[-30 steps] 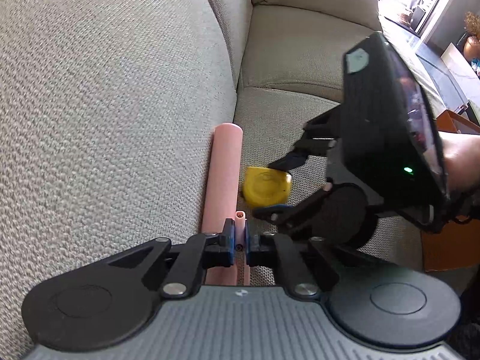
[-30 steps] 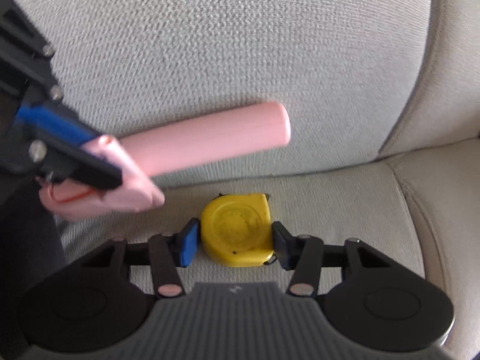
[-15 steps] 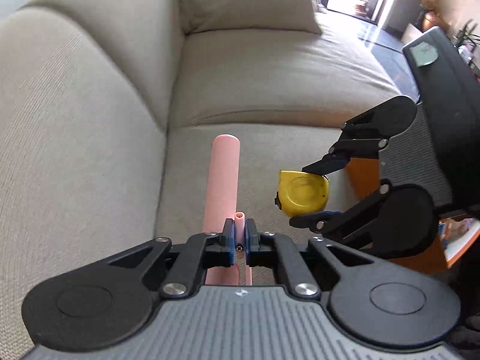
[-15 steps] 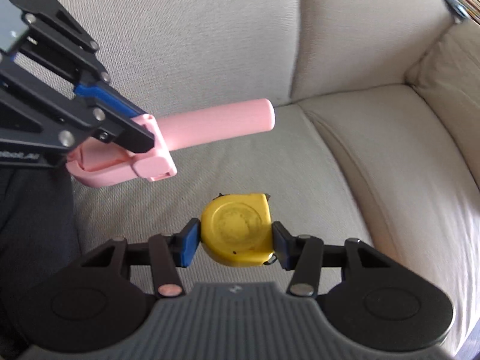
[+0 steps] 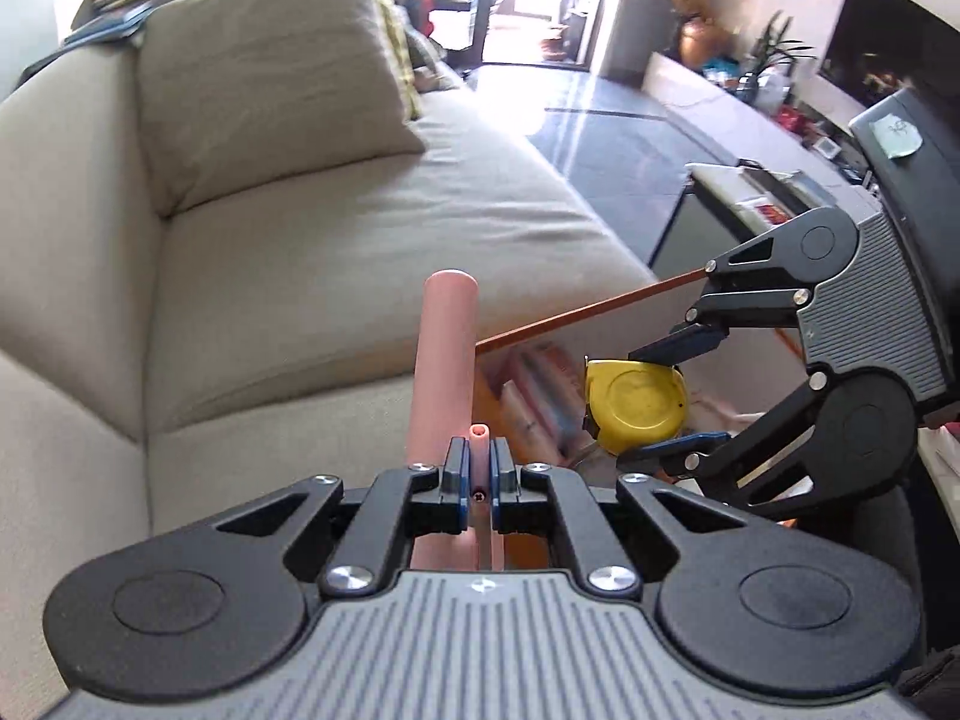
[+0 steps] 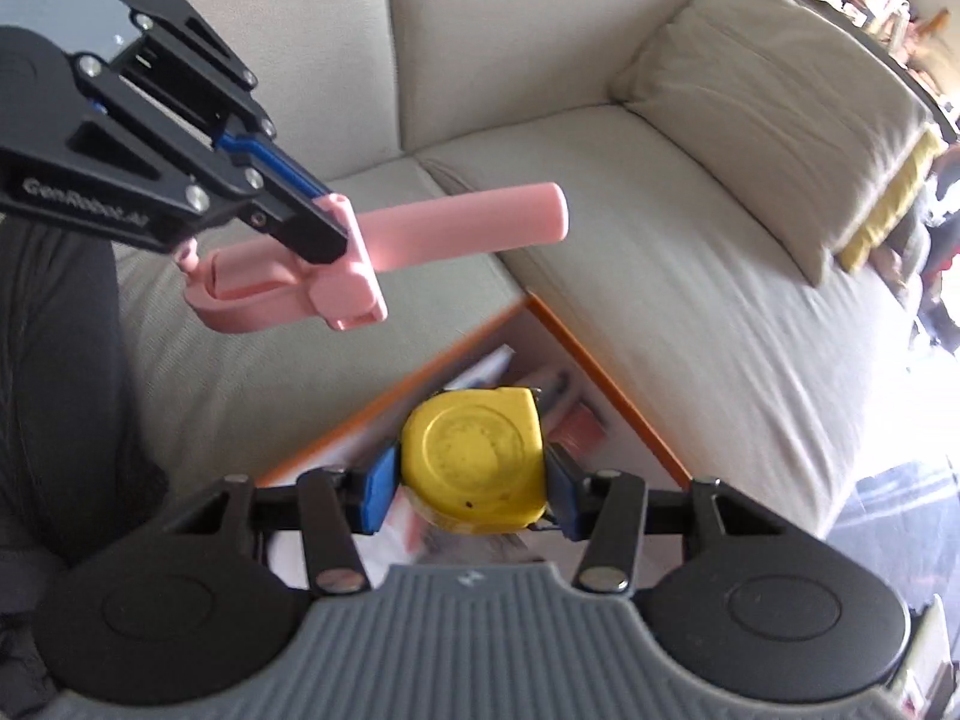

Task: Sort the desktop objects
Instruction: 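Carry the tape measure and pink stick over the box with both tools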

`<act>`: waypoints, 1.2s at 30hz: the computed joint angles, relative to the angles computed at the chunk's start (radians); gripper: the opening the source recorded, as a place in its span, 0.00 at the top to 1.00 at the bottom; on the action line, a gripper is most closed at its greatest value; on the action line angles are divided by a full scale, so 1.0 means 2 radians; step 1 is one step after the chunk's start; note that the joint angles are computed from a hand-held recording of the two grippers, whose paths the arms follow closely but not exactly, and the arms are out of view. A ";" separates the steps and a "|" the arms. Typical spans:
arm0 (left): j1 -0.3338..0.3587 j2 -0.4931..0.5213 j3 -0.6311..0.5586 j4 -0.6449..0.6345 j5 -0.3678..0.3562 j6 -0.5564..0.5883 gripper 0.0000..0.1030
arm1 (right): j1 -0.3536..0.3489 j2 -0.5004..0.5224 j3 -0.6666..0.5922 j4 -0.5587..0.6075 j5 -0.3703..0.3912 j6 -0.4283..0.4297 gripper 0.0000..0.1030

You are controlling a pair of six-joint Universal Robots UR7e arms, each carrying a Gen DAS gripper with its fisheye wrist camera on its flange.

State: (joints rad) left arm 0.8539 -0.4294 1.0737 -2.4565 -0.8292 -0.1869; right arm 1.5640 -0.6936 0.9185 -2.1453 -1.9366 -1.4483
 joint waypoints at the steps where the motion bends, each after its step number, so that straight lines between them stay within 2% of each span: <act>1: 0.003 0.008 -0.009 -0.007 -0.005 0.012 0.93 | -0.004 0.005 -0.023 0.007 -0.003 -0.003 0.48; 6: 0.012 0.044 -0.065 -0.005 -0.040 0.051 0.93 | -0.016 0.008 -0.035 -0.008 -0.022 -0.010 0.48; 8: 0.012 0.059 -0.091 0.004 -0.048 0.056 0.93 | -0.027 -0.022 -0.008 -0.018 -0.029 -0.021 0.48; 10: 0.013 0.072 -0.113 0.012 -0.053 0.056 0.93 | -0.031 -0.009 -0.027 -0.017 -0.038 -0.016 0.48; 15: 0.013 0.090 -0.145 0.028 -0.066 0.043 0.93 | -0.044 0.036 -0.096 0.006 -0.055 -0.013 0.48; 19: 0.010 0.098 -0.161 0.040 -0.059 0.027 0.93 | -0.050 0.076 -0.145 0.018 -0.061 -0.025 0.48; 23: 0.011 0.106 -0.178 0.052 -0.070 0.014 0.94 | -0.053 0.125 -0.226 0.082 -0.052 -0.018 0.48; 27: 0.012 0.123 -0.208 0.069 -0.077 0.010 0.94 | -0.056 0.159 -0.276 0.110 -0.050 -0.015 0.48; 33: 0.019 0.161 -0.274 0.102 -0.083 0.014 0.94 | -0.063 0.207 -0.357 0.158 -0.047 0.009 0.48; 36: 0.023 0.197 -0.336 0.130 -0.081 0.031 0.94 | -0.066 0.216 -0.371 0.162 -0.038 0.018 0.47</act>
